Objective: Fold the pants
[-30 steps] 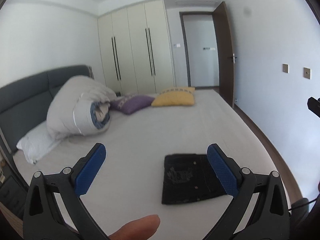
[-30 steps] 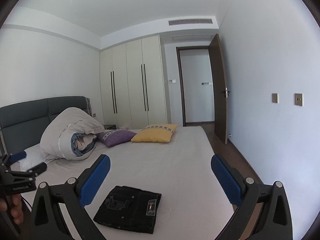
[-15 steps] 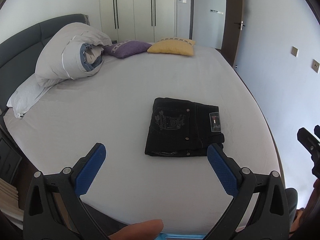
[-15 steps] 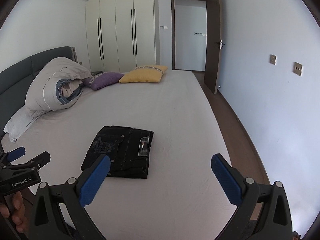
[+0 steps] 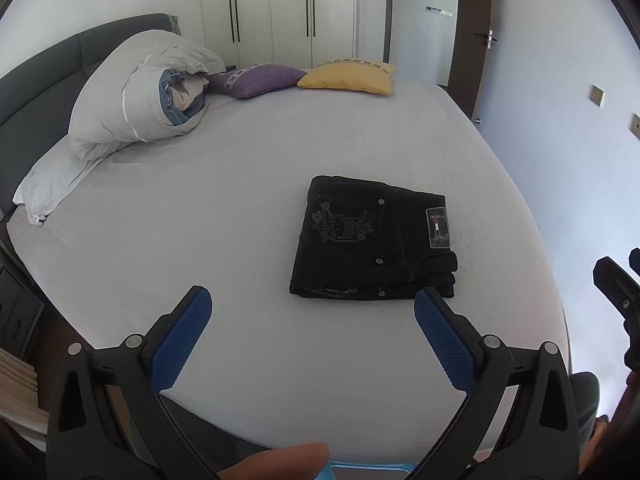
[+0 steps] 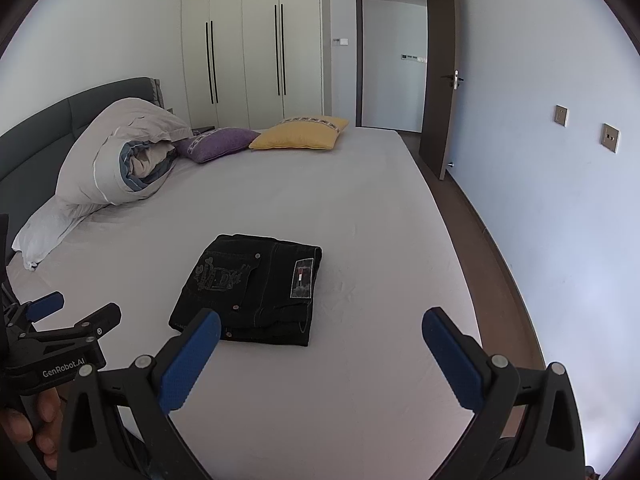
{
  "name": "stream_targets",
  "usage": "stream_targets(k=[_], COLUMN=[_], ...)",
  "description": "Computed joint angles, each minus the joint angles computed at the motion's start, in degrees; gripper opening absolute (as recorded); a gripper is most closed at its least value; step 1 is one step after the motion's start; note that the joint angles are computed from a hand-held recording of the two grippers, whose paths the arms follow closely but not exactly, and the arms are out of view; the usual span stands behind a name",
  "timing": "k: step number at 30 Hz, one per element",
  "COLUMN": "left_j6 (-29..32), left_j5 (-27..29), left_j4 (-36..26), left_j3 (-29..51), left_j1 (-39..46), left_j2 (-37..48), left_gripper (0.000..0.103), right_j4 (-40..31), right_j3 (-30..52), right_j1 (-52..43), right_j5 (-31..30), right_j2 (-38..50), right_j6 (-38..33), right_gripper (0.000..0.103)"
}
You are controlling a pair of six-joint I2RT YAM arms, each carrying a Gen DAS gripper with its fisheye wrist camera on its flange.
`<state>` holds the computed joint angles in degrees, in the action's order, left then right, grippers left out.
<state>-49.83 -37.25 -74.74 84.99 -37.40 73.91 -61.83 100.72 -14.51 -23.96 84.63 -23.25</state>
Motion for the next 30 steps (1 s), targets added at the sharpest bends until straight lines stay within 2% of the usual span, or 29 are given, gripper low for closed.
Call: stream_targets(k=[13, 30], left_j6=[-1.0, 0.12], left_j5=[0.27, 0.79], left_j4=[-1.07, 0.42], left_j3=[-0.05, -2.41], left_j1=[-0.25, 0.26], left_j2=[-0.07, -1.25], left_gripper=[0.103, 0.103], right_j4=[-0.34, 0.07], right_j3=[-0.62, -1.82], right_j1=[1.04, 1.38], right_j5=[0.9, 1.11], right_j2=[-0.27, -0.83], right_j6=[-0.24, -0.12], right_gripper=[0.103, 0.103])
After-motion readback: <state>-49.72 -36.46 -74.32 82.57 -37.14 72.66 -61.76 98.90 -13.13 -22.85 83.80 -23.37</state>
